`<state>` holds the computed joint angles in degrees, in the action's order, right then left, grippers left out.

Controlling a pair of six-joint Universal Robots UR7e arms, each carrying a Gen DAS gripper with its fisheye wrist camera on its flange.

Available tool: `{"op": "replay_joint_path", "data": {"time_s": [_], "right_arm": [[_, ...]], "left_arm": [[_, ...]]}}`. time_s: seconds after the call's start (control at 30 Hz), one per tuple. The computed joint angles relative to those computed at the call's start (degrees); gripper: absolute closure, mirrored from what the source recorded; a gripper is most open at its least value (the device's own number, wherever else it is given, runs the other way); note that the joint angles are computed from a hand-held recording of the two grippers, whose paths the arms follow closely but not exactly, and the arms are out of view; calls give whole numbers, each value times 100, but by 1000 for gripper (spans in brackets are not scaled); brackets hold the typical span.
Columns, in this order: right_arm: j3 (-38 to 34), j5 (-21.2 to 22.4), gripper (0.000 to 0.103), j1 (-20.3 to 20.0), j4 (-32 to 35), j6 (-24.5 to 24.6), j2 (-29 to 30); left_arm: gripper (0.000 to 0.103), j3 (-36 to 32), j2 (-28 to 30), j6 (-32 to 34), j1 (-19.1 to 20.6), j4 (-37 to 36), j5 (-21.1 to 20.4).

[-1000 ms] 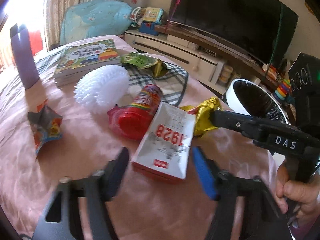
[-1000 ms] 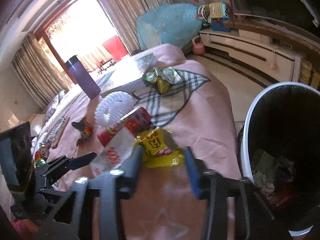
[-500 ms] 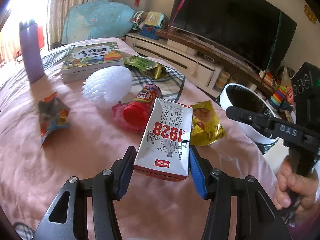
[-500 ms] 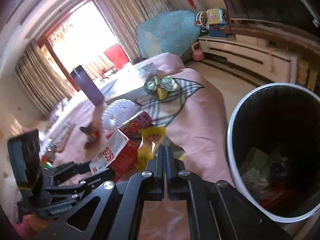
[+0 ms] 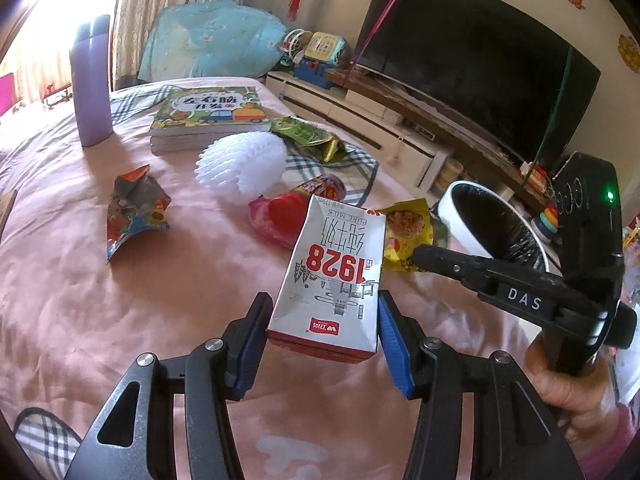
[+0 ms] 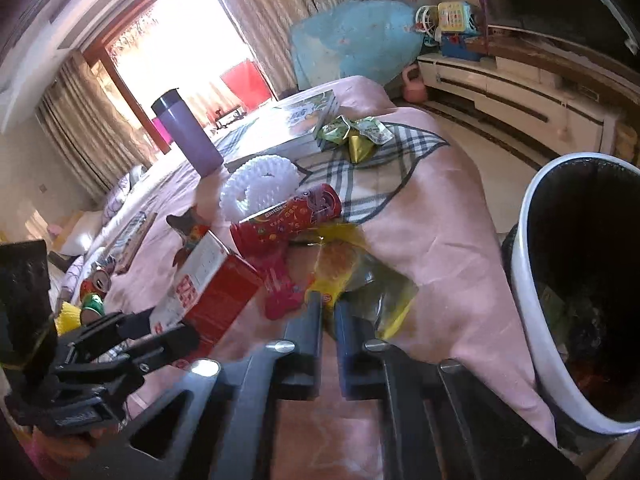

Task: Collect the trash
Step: 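Carry the carton and yellow bag over the bin and open both tools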

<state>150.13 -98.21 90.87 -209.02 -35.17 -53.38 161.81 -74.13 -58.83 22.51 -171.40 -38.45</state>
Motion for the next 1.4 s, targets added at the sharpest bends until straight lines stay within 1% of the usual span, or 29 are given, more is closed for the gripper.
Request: {"op": "replay_joint_path", "data": {"time_s": [0.13, 0.33, 0.47, 0.7, 0.87, 0.97, 1.3, 1.4], "right_arm": [[285, 142, 101, -86, -231, -130, -340], [670, 423, 101, -410, -57, -212, -1329], [890, 603, 101, -836, 248, -301, -2161], [1000, 909, 101, -1587, 817, -434, -3300], [993, 1087, 101, -1895, 1025, -466, -3664], [951, 1164, 101, -2019, 1135, -486, -3754], [822, 1298, 101, -2182, 1346, -487, -3810], [746, 1299, 101, -2173, 1416, -462, -3787]], "left_arm": [[52, -66, 226, 193, -62, -282, -48], [52, -305, 811, 589, -103, -918, -181], [52, -532, 1201, 927, -87, -1285, -275], [52, -977, 1747, 1574, 16, -1695, -436], [52, -1310, 2032, 2029, 216, -1884, -543], [52, -1505, 2197, 2247, 303, -1940, -580], [52, -2078, 2672, 2656, 560, -1896, -659], [52, -2237, 2789, 2744, 654, -1874, -696]]}}
